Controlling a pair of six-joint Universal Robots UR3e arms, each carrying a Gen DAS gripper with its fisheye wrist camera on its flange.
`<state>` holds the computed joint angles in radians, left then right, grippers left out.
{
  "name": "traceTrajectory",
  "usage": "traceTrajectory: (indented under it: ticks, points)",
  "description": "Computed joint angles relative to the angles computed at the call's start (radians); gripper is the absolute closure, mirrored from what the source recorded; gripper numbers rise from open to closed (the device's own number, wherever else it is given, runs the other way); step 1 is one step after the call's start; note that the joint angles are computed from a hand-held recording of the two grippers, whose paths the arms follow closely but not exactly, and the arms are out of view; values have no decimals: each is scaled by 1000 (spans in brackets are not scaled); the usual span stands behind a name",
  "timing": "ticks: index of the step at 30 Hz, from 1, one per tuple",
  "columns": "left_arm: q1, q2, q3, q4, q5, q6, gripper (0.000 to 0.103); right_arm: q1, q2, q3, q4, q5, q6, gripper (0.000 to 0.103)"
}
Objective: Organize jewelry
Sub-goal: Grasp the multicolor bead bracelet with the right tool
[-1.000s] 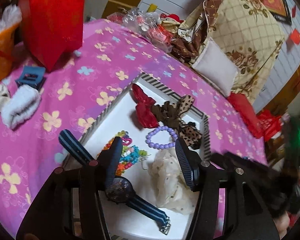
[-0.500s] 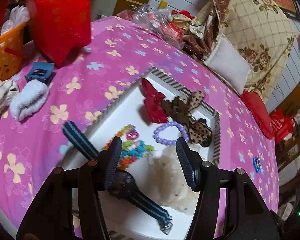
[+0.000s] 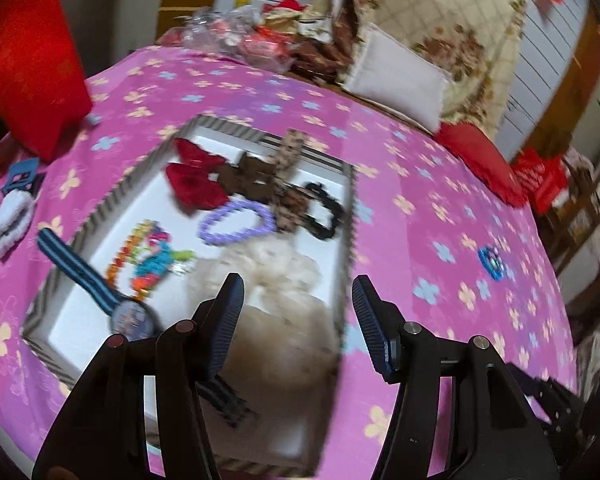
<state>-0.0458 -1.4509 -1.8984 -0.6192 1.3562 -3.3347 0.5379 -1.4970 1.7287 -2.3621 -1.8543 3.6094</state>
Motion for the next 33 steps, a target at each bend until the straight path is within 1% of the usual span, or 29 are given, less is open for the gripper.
traceTrajectory:
  ticks: [6,10,12,14,16,19,20,23,24,26,27,28,29,30,32,33]
  points:
    - [-177,-67,43,38,118,-21,47,-117,-182,215,-62,28,-11,60]
    - [-272,-114,71,46,157,-20,47,-268,-329,351,-67,99,-40,60]
    - [-331,-150,92,55,171,-2,47,-366,-385,392,-58,155,-75,60]
    - [-381,-187,106,69,183,11,47,-465,-407,405,-49,212,-116,60]
    - [-417,-214,111,77,181,26,47,-534,-358,363,-52,234,-161,60]
    - [-456,-254,120,82,166,42,47,-570,-214,233,-69,220,-210,60]
    - [-463,-264,127,80,164,46,47,-583,-148,167,-68,222,-220,60]
    - [-476,-289,137,87,164,59,47,-622,35,-31,-36,271,-238,60]
    - [-476,-293,138,89,164,60,47,-618,107,-114,-15,258,-231,60]
    - [-467,-299,138,88,154,56,47,-615,199,-222,15,255,-219,60]
    - [-460,-300,136,87,145,52,47,-608,260,-297,42,243,-212,62]
    - [-450,-299,135,81,133,50,47,-601,294,-335,58,226,-207,65]
    - [-440,-299,136,73,119,48,47,-593,336,-386,87,204,-201,71]
    - [-432,-299,137,66,105,45,47,-592,358,-410,103,194,-199,76]
    - [-412,-297,135,52,79,46,47,-591,391,-446,141,180,-188,82]
    - [-404,-297,136,46,68,45,47,-588,383,-427,124,171,-186,84]
